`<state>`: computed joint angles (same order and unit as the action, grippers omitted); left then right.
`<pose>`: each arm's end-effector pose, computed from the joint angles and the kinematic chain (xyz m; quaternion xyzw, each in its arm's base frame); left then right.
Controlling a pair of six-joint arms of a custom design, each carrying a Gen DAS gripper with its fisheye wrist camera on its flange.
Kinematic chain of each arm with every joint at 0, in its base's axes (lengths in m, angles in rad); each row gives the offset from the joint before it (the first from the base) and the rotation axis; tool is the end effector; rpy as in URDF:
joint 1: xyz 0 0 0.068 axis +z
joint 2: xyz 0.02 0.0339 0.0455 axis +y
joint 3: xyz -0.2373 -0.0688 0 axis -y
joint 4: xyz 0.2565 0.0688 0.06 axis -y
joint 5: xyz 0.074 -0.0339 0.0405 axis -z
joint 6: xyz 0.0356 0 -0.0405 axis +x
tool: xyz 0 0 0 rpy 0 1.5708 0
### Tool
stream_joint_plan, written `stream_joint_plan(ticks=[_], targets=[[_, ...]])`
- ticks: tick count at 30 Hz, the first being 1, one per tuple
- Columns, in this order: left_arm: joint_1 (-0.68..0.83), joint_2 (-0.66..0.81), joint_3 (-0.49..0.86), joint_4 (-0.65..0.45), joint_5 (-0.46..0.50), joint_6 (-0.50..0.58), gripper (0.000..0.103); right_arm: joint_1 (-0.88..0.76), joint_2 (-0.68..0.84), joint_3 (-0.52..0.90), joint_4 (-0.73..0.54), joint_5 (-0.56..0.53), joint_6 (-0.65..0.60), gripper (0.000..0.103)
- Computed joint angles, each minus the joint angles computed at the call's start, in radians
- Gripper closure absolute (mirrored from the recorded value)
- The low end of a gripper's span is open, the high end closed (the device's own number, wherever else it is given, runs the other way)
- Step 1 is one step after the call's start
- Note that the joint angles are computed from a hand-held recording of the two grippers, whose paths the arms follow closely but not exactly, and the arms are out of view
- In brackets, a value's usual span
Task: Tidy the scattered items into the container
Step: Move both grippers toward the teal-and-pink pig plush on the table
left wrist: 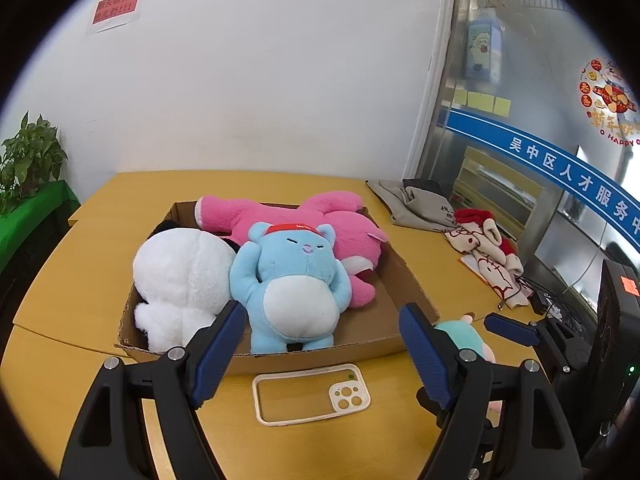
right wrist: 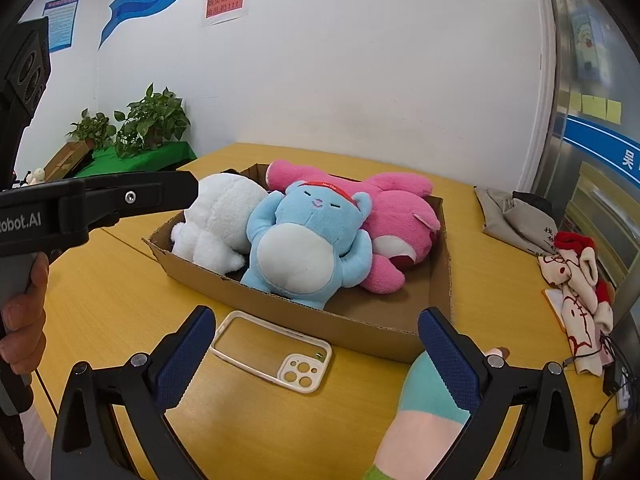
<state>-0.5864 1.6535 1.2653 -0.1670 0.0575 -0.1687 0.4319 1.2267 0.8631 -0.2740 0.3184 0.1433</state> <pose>0.3261 -0.2191 0.2507 0.1948 0.8516 -0.2025 0.4426 0.2659 0.1103 0.2376 -0.0562 0.8829 -0.0098 0.4661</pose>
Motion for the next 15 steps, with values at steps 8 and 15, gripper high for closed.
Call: stream_joint_plan(ticks=[8,15], targets=[[-0.03,-0.016,-0.036,0.011,0.011,0.002,0.024,0.027,-0.1,-0.066,-0.049,0.047,0.037,0.0],[-0.052,0.007,-0.039,0.013,0.025,-0.017,0.024,-0.017,-0.191,-0.127,-0.088,0.045,0.065,0.0]])
